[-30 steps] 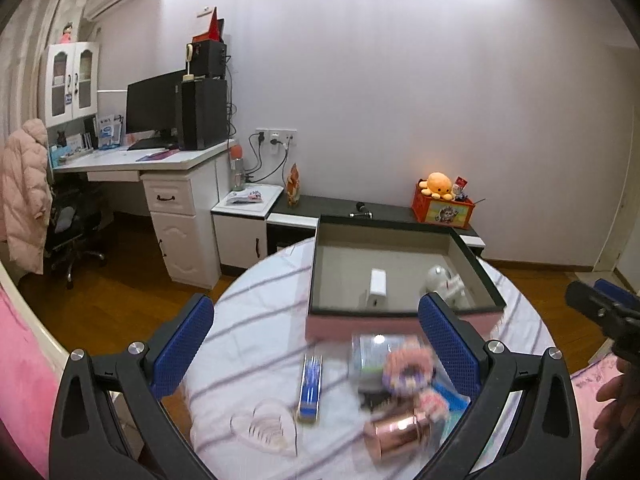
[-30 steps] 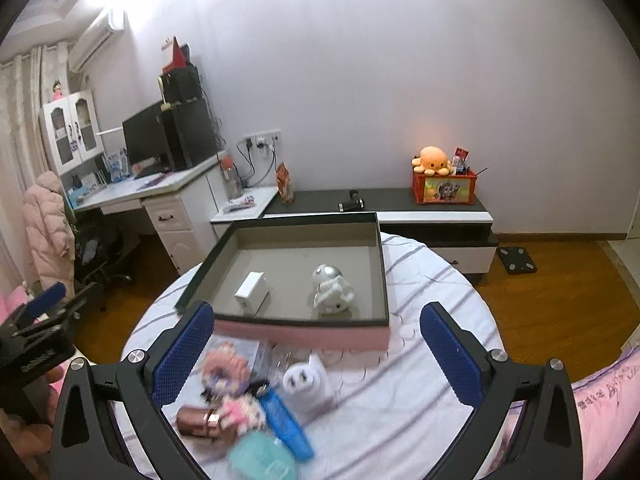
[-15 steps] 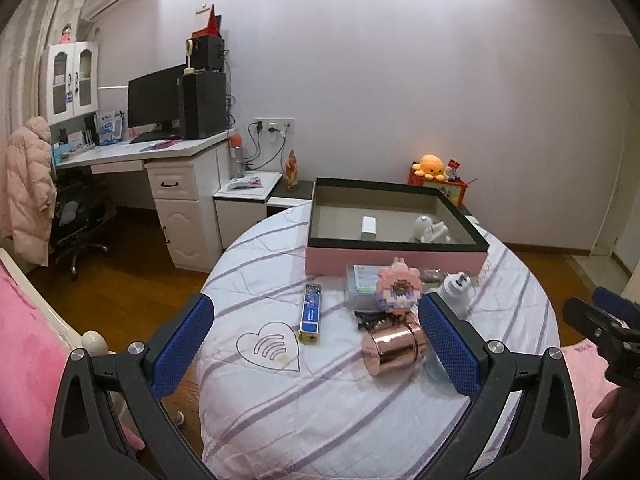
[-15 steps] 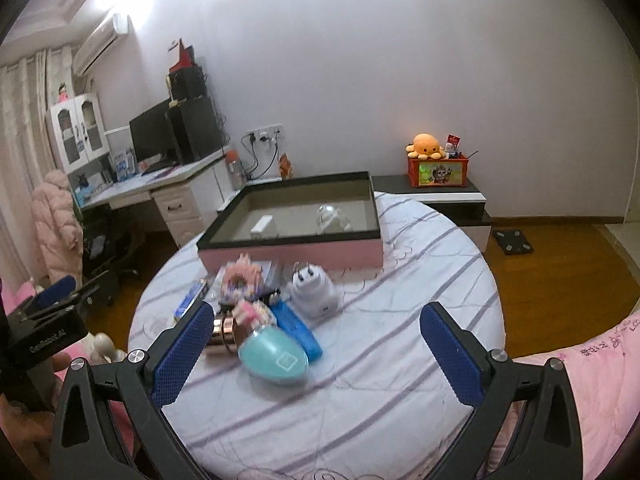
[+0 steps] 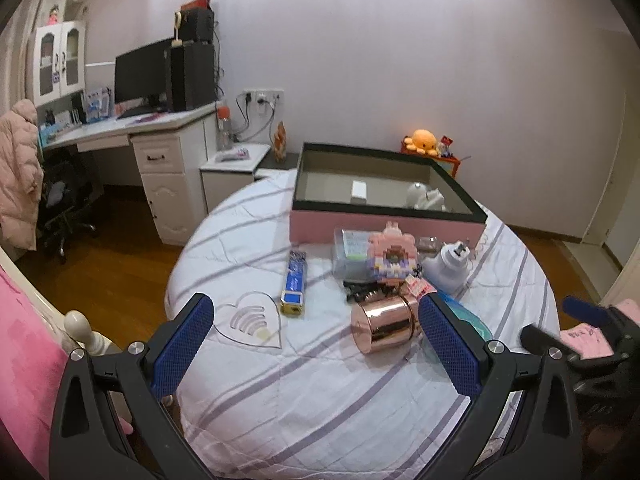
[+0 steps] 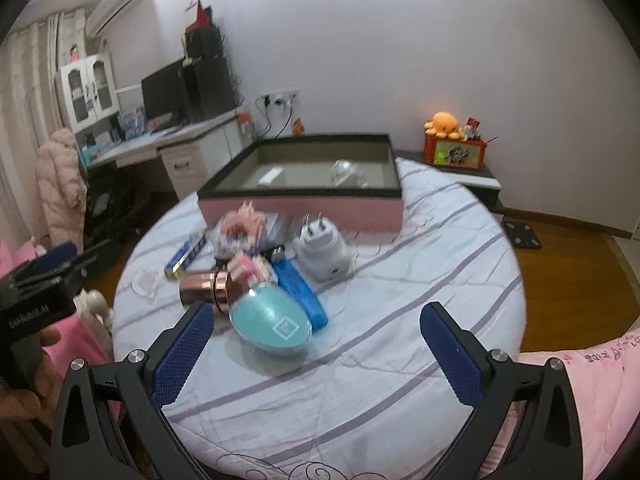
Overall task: Organize rigid objects
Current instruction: 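Withdraw both tools from the box back toward the remaining items, then grasp the rose-gold can with the left tool while the right tool grasps the teal case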
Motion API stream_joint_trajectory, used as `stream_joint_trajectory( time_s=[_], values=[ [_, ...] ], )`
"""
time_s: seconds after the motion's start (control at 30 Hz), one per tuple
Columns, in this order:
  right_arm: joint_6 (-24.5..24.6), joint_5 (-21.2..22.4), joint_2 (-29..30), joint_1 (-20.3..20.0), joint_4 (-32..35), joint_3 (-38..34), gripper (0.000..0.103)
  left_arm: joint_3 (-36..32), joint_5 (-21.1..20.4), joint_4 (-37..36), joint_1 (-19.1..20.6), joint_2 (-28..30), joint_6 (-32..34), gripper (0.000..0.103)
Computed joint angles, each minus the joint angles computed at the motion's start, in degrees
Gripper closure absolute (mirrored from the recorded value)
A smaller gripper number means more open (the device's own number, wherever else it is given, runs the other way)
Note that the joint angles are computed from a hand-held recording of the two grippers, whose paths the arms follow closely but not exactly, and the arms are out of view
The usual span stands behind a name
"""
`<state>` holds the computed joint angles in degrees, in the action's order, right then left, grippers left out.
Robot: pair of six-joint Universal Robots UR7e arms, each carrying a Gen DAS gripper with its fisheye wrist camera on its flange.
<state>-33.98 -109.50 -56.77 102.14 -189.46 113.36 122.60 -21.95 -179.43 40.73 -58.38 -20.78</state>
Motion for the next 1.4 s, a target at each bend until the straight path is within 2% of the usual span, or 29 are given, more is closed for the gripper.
stream_joint_trajectory(
  time_s=[0.33,0.53,0.63,0.73,0.77,1.1,1.17,1.23,1.27,1.4],
  values=[
    [-1.7,-0.28,4.75,-1.52,3.58,-2.4,0.0,-2.0,-3.47,4.24,2.42,2.14,-2.64,0.0],
    [-2.52,1.09,6.96,-2.41,4.89,-4.31,0.009,-3.64,-6.32,6.91,4.04,3.51,-4.06,0.0],
    [-2.91,3.09,7.53,-2.83,5.9,-4.83,0.024,-4.38,-7.16,6.86,4.4,4.25,-3.72,0.0],
    [-3.74,3.2,8.13,-2.77,4.8,-4.69,0.031,-5.43,-7.28,6.8,4.58,5.27,-2.67,0.0],
    [-3.42,4.06,7.74,-2.99,5.05,-4.28,0.04,-6.01,-7.49,7.02,4.77,5.7,-2.4,0.0],
    [-2.65,4.17,5.43,-4.23,5.08,-2.72,0.04,-11.58,-8.82,10.63,7.78,9.95,-1.29,0.0],
    [-2.6,4.23,5.52,-4.23,4.99,-2.79,0.04,-11.34,-11.78,6.93,9.06,10.14,0.11,0.007],
    [-2.56,4.24,5.49,-4.24,5.02,-2.78,0.04,-10.63,-14.38,4.47,9.72,9.55,0.7,0.029],
    [-2.42,4.34,5.37,-4.33,5.22,-2.8,0.04,-10.2,-14.77,2.78,9.64,9.35,1.89,0.037],
    [-1.75,4.2,4.99,-4.25,5.75,-2.75,0.04,-9.02,-16.58,1.7,9.75,8.11,2.61,0.039]
  ],
)
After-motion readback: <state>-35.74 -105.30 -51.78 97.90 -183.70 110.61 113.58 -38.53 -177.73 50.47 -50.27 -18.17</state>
